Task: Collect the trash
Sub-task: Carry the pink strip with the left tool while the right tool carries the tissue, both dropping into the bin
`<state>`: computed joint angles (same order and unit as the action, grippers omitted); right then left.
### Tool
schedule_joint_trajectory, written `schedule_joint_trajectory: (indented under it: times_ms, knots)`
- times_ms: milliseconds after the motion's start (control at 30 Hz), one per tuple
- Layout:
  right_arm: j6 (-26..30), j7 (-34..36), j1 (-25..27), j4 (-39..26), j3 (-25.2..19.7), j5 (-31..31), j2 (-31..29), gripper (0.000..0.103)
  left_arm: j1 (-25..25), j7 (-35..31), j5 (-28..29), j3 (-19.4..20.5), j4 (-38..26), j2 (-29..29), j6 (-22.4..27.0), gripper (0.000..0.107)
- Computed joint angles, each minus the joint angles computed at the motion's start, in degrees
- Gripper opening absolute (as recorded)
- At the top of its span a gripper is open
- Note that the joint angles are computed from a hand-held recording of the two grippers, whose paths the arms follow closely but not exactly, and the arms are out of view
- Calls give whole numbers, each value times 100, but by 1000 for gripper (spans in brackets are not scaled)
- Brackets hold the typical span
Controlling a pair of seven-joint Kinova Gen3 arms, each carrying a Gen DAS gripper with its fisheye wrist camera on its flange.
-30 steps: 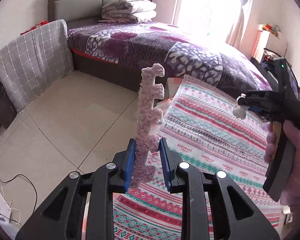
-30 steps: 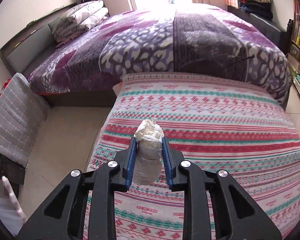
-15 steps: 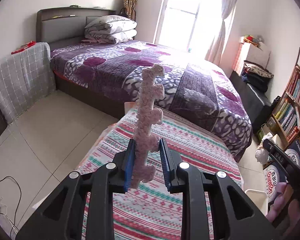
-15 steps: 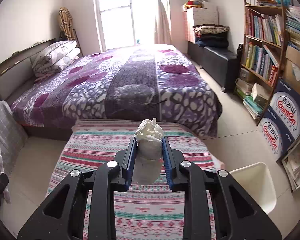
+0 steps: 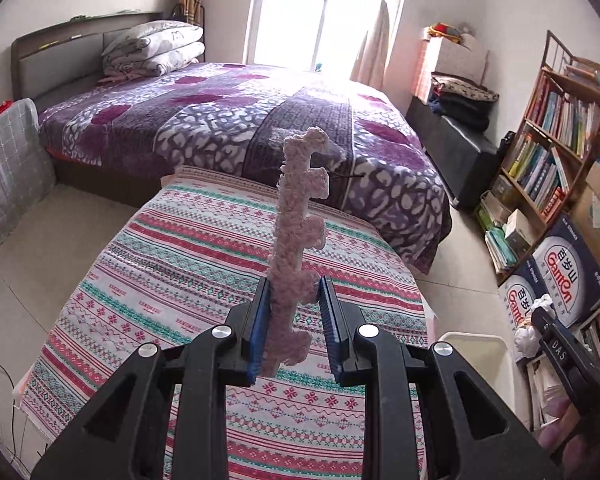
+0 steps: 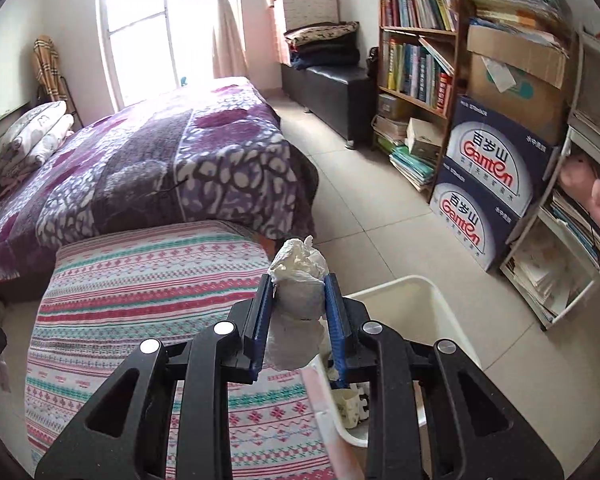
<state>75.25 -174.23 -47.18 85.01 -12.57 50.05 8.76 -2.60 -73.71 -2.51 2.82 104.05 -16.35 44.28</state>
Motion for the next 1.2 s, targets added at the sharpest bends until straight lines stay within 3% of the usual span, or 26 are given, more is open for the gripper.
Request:
schedule_joint_trajectory:
  times_ms: [133,233,533,633,700,800,867,1100,1200]
  knots:
    - [-120,-270,258,583,56,-92,-245,25,3,475,-382,565,102,73,-228,25]
    - [-359,-118,665,792,110,-495,-475,25,172,748,-462,747,84,187,-274,25]
    - [-764,-72,1636,1365,22,-865,-1080,27,792,1704,-1084,1348,-34,616,-487,25]
    - [-1001,52,1955,1535,44,-1068,-1284,30,1081,1990,-1295,1466,-96,809,-531,25]
    - [-1029,18,2132,1619,-6,-1092,-1399,43,1271,2195,-1526,1564,-143,946,-548,25]
    - [-953,-164,2366,1736,-110,-995,-1561,59,1591,2371,-1744,1621,-250,1183,-538,25]
    - [-908,-250,2512,1805,-152,-980,-1669,64,1806,2449,-1840,1616,-325,1344,-533,25]
    - [-921,-464,3113,2034,-148,-1162,-2042,70,2541,2432,-1868,1450,-730,1920,-490,27]
    - [-858,-595,3326,2078,-226,-1139,-2150,72,2749,2139,-1632,1330,-903,2095,-516,28]
